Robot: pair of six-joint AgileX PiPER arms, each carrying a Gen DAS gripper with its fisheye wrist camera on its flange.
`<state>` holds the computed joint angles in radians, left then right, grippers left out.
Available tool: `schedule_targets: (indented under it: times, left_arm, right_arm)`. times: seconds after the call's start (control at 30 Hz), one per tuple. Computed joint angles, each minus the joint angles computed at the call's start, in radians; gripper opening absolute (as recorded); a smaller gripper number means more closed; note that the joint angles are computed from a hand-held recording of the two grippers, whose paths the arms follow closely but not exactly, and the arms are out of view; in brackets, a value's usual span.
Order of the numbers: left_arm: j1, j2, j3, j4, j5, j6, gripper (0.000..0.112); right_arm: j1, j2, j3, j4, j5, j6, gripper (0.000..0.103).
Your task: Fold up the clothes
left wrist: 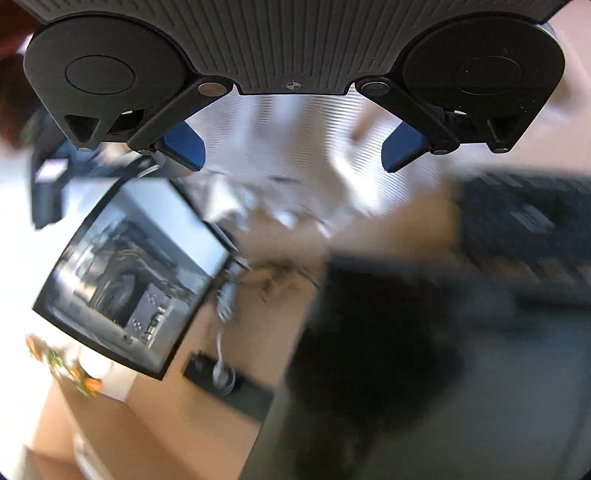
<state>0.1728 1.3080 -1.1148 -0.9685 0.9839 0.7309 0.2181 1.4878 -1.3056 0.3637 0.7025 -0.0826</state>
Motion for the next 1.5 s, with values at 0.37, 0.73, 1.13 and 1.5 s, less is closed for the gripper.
schedule_targets:
  times: [0.37, 0.73, 1.13, 1.5]
  left_arm:
    - [-0.288, 0.283, -0.117, 0.274, -0.295, -0.289, 0.103]
    - [-0.277, 0.313, -0.158, 0.339, -0.293, -0.405, 0.103]
    - [-0.247, 0.419, -0.174, -0.116, -0.170, 0.100, 0.103]
    - [-0.331, 0.456, -0.204, 0.684, -0.501, -0.629, 0.103]
  right_arm:
    - [0.064, 0.259, -0.207, -0.298, -0.115, 0.051, 0.050]
    - [0.015, 0.850, -0.935, -0.027, 0.153, -0.122, 0.013]
    - [-0.087, 0.260, -0.381, 0.417, 0.144, -0.580, 0.004]
    - [0.008, 0.273, -0.328, -0.320, 0.052, 0.023, 0.044]
